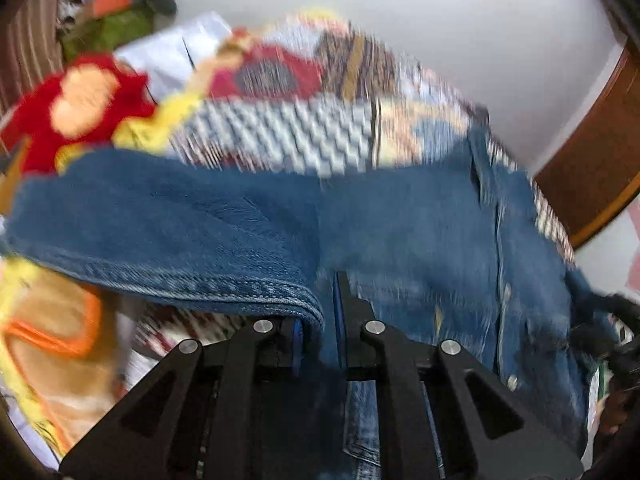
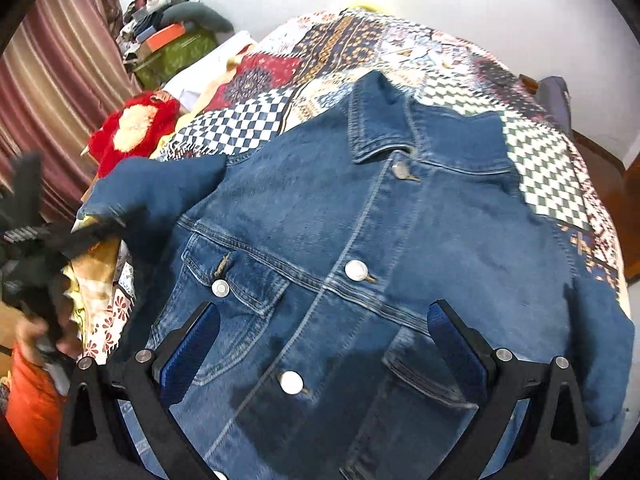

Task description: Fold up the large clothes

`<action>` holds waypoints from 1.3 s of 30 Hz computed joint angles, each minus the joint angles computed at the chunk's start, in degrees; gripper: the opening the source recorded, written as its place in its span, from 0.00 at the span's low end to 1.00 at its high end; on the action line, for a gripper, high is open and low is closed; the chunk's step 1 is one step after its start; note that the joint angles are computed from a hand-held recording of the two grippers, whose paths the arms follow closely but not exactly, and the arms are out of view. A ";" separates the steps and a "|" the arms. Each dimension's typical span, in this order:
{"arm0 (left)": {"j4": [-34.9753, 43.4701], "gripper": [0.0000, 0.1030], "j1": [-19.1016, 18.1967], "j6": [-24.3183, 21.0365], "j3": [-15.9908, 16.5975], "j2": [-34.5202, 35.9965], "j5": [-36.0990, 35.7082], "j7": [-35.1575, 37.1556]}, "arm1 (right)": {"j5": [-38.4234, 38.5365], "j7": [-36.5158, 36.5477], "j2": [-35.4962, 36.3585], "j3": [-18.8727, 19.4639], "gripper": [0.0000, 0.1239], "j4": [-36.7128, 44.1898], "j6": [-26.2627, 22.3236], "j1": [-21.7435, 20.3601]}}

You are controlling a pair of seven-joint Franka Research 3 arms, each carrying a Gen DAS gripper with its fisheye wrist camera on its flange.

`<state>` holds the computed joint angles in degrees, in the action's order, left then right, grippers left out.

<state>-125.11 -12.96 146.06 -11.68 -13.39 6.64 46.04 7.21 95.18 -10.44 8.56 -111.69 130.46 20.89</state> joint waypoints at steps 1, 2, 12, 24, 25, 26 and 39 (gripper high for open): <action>-0.36 0.12 -1.12 0.13 0.97 0.87 -3.47 2.20 | 0.30 -0.37 -0.98 -0.24 0.83 -0.79 0.01 -0.05; -0.90 0.12 -2.62 0.72 2.39 1.90 -9.16 5.73 | 0.22 -0.46 -1.87 -0.30 0.83 -1.45 0.03 -0.19; -3.60 0.64 -1.73 0.32 2.39 -1.98 -16.42 10.58 | -0.52 -0.20 -5.19 -0.08 0.83 -4.56 -0.22 -1.72; -11.37 0.66 1.44 7.44 9.42 -7.30 -20.56 4.51 | 1.34 0.21 -4.20 0.10 0.83 -4.26 0.87 -1.12; -11.52 0.62 2.22 8.01 9.08 -6.98 -20.30 3.64 | 0.76 0.32 -4.34 0.22 0.83 -4.37 0.97 -1.21; -11.05 0.51 3.81 7.28 8.20 -6.51 -18.31 1.99 | 0.15 0.47 -4.46 0.32 0.83 -4.49 1.04 -1.33; 2.14 0.06 7.57 -0.65 -2.40 -7.07 13.62 -7.35 | -0.17 1.75 -6.68 -0.52 0.83 -6.37 1.53 -2.77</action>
